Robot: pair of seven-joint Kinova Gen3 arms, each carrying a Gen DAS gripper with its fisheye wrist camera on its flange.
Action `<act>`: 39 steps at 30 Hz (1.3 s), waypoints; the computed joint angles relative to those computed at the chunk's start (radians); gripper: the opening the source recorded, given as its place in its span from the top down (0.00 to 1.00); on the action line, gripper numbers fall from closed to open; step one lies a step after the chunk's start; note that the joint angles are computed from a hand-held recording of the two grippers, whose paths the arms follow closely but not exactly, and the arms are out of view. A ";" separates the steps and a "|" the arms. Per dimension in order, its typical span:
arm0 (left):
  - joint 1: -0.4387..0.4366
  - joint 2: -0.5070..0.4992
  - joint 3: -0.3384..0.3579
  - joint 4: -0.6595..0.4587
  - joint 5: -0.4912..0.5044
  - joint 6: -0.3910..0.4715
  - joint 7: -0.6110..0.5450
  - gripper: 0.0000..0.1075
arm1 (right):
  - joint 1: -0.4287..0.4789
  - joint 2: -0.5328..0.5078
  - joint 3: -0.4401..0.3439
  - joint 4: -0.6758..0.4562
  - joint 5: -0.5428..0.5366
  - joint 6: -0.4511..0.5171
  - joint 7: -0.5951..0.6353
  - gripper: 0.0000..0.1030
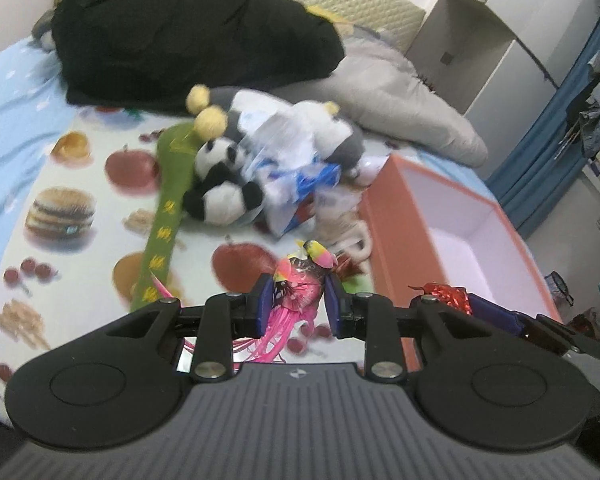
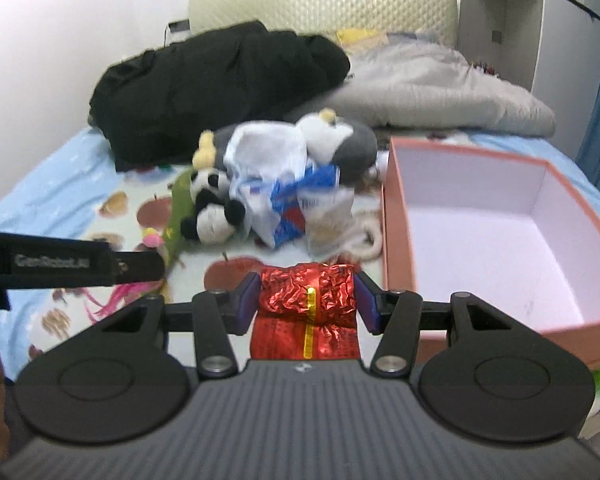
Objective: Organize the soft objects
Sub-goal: 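Carry the tassel toy with the left gripper while the right gripper carries the candy into the pink box, then open the left gripper over the box while the right gripper releases the candy inside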
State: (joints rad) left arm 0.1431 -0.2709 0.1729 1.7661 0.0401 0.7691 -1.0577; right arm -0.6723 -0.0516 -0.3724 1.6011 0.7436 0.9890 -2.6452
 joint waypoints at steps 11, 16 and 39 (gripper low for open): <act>0.044 0.140 0.056 -0.237 -0.072 0.017 0.051 0.70 | 0.119 -0.059 0.042 -0.081 -0.077 -0.038 0.176 0.47; 0.109 0.240 0.051 -0.360 -0.071 0.031 0.019 0.70 | 0.198 -0.073 0.071 -0.101 -0.125 -0.069 0.260 0.47; 0.340 0.809 -0.033 -0.913 0.003 0.321 -0.097 0.70 | 0.469 0.089 0.313 -0.087 -0.572 -0.018 0.635 0.47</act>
State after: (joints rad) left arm 0.4833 0.5386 0.1404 0.8532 0.0433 1.0899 -1.1548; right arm -0.2032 0.0378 -0.0591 1.5140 0.1721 0.9709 -2.0102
